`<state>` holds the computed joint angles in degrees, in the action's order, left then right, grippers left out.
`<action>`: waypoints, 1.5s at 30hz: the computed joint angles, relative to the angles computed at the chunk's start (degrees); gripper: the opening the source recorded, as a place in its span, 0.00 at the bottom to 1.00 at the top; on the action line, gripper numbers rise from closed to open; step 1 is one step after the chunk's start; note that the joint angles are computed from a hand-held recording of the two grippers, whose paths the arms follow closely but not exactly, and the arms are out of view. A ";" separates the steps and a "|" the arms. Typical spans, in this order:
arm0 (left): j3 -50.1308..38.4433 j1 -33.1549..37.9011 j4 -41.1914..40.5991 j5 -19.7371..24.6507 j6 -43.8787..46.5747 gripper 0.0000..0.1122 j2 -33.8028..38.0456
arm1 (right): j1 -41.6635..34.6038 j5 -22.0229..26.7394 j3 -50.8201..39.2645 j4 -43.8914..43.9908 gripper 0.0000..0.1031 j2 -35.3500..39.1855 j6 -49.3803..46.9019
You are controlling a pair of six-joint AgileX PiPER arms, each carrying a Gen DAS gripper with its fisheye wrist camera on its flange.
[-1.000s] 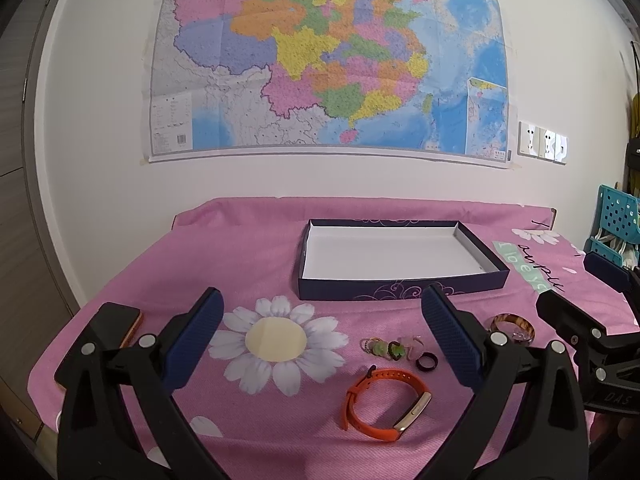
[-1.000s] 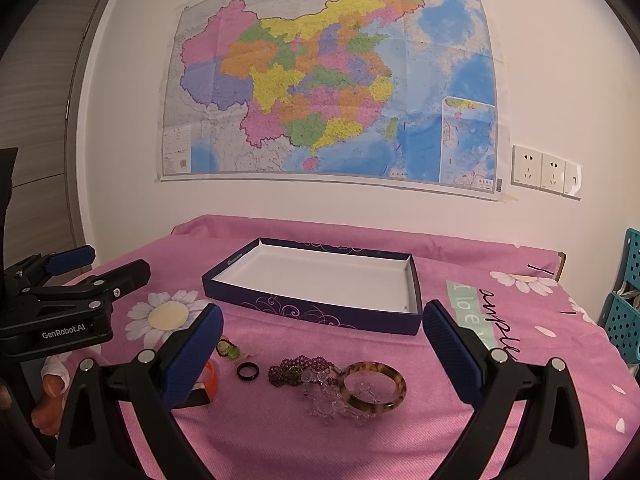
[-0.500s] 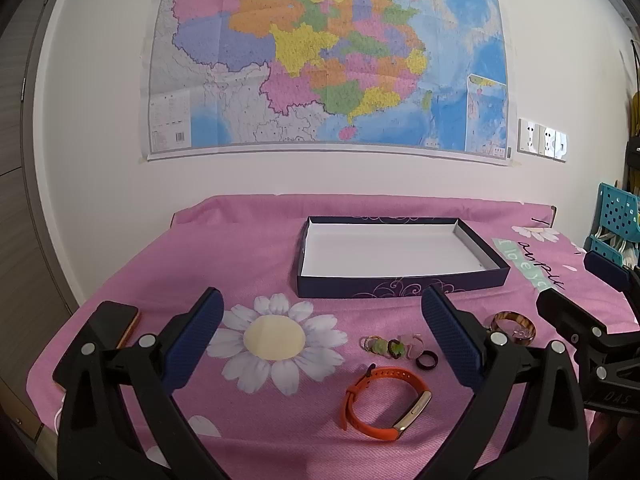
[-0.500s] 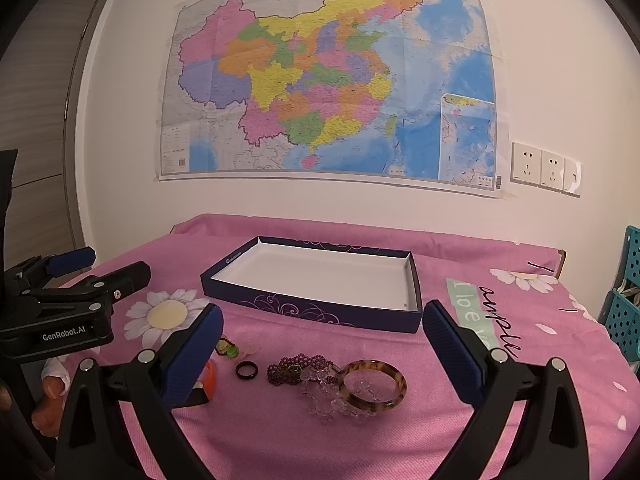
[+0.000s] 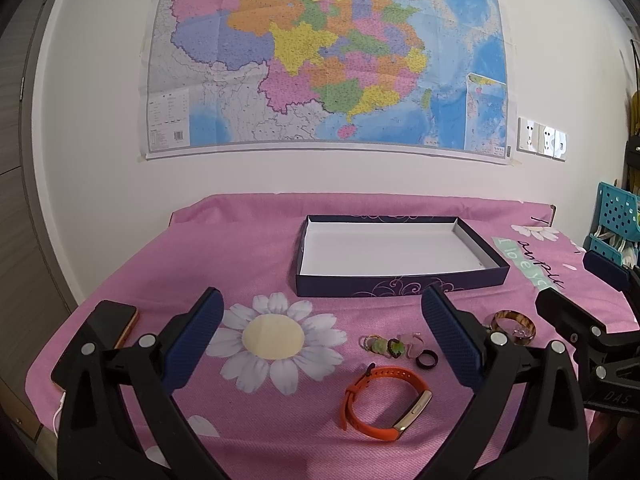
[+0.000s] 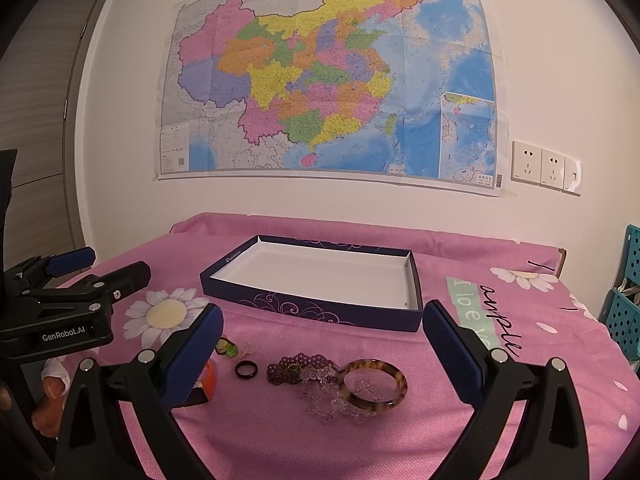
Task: Organize jewelry
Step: 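Grasp the orange watch band with the left gripper while the right gripper grasps the tortoiseshell bangle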
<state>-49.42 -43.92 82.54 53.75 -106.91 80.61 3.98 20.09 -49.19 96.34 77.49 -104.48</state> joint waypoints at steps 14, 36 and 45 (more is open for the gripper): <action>-0.42 7.88 -5.06 -14.66 8.23 0.87 1.46 | -4.81 2.80 -9.10 -29.81 0.91 7.88 27.37; -1.45 18.68 -31.57 -30.70 38.85 0.63 5.95 | -8.40 23.39 -33.02 -59.49 0.38 27.88 53.69; -2.61 18.77 -35.82 -30.85 45.31 0.56 6.22 | -8.51 27.67 -38.10 -61.27 0.07 31.43 54.77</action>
<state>-52.03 -25.16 46.72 22.91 -61.60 86.82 -4.53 47.76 -87.28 35.07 108.92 -49.72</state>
